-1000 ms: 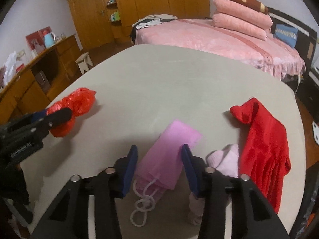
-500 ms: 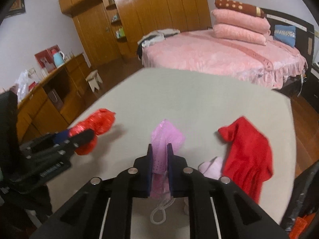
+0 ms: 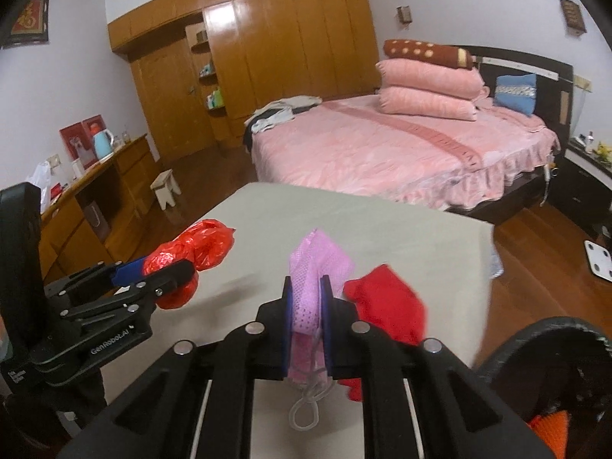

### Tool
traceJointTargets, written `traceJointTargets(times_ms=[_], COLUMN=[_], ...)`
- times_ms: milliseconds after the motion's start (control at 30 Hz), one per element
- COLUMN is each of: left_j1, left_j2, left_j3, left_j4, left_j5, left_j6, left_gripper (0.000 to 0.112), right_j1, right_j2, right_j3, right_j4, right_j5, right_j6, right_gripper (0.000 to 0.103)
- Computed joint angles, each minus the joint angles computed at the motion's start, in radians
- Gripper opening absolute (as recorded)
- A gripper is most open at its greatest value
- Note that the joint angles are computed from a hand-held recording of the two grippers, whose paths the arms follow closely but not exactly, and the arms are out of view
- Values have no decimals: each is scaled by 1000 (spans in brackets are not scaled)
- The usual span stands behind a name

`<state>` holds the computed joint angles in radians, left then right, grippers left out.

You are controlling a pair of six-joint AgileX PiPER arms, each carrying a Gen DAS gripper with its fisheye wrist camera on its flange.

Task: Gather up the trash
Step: 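Carry the red bag and pink mask toward the black bin, then open both grippers over the bin to drop the red bag and pink mask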

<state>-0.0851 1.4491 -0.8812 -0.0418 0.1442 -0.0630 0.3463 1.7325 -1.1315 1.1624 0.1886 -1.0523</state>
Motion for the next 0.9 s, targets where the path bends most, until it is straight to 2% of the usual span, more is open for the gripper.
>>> traceJointTargets(times_ms=[100, 267, 433, 633, 900], left_j1=[-67, -179, -270, -358, -446], left_j2=[-1, 18, 70, 164, 287], left_j3=[-19, -45, -90, -175, -269], left_j4=[208, 455, 578, 606, 499], left_j5=[12, 19, 14, 7, -23], left_j6=[-229, -508, -660, -700, -597], left_gripper=[38, 38, 38, 38, 38], right_j1=[-38, -126, -222, -333, -480], right_j2=[-44, -115, -150, -170, -176], right_j3=[44, 118, 166, 203, 260], right_j4=[55, 158, 201, 243, 297], right_j5=[2, 13, 26, 44, 57], right_j6=[-71, -196, -254, -319, -412], right_gripper=[13, 13, 13, 13, 13])
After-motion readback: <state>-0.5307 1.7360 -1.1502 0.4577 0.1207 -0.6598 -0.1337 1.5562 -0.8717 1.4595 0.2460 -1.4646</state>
